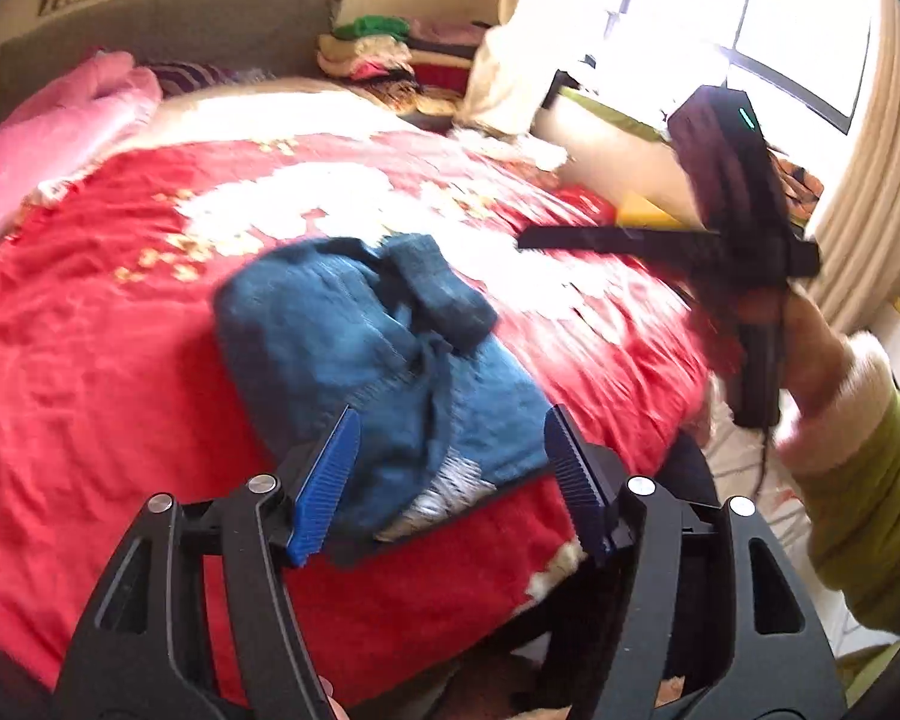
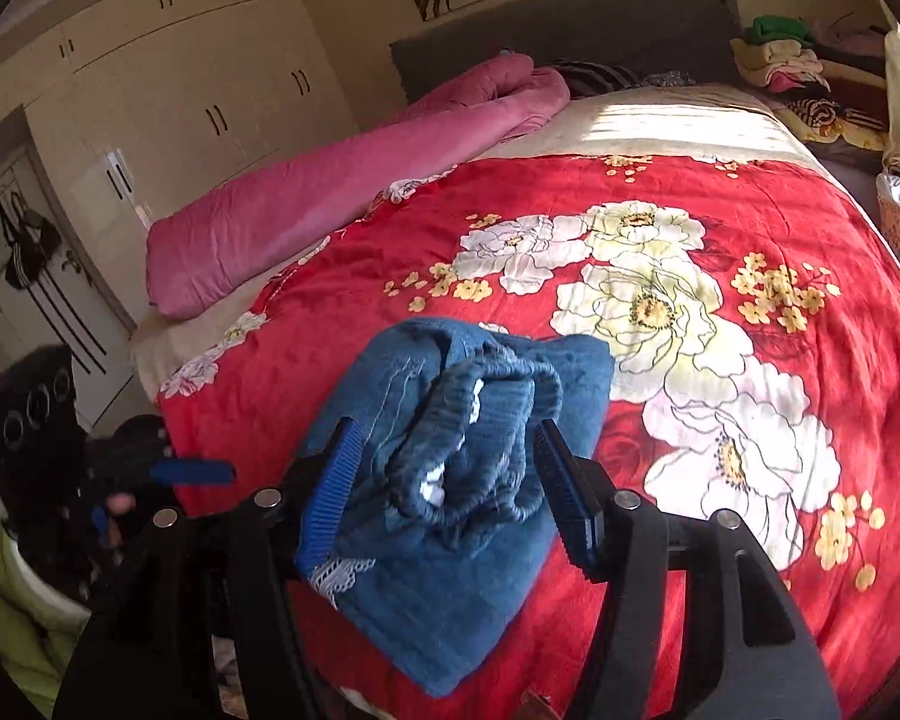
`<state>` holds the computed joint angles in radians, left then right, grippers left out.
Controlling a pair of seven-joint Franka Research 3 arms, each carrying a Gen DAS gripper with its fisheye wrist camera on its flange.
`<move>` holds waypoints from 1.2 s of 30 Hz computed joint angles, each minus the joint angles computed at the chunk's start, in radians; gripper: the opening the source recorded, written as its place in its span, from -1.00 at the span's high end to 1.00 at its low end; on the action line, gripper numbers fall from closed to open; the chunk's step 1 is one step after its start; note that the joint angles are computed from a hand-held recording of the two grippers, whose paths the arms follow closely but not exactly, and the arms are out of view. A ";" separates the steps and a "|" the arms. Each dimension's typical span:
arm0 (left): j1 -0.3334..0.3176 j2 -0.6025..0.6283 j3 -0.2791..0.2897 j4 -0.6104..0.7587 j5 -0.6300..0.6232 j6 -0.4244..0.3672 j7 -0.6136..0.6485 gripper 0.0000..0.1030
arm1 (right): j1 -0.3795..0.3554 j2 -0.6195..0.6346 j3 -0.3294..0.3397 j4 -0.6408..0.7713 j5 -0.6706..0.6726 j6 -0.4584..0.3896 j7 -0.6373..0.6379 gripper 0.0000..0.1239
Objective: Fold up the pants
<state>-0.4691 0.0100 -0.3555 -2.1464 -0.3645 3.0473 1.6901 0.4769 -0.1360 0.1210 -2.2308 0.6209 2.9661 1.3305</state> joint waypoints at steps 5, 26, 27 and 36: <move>0.041 0.055 0.042 0.075 0.242 -0.044 -0.257 -0.10 | 0.007 -0.009 0.025 -0.037 -0.063 0.016 0.010 0.06; 0.089 0.327 -0.013 0.377 0.375 -0.241 -0.337 0.08 | 0.015 0.024 0.027 -0.055 -0.008 -0.112 -0.066 0.80; 0.087 0.329 -0.012 0.380 0.383 -0.244 -0.340 0.08 | 0.013 0.030 0.033 -0.057 -0.029 -0.106 -0.048 0.80; 0.108 0.325 -0.033 0.356 0.367 -0.202 -0.340 0.08 | 0.028 0.039 0.030 -0.067 0.064 -0.075 -0.025 0.75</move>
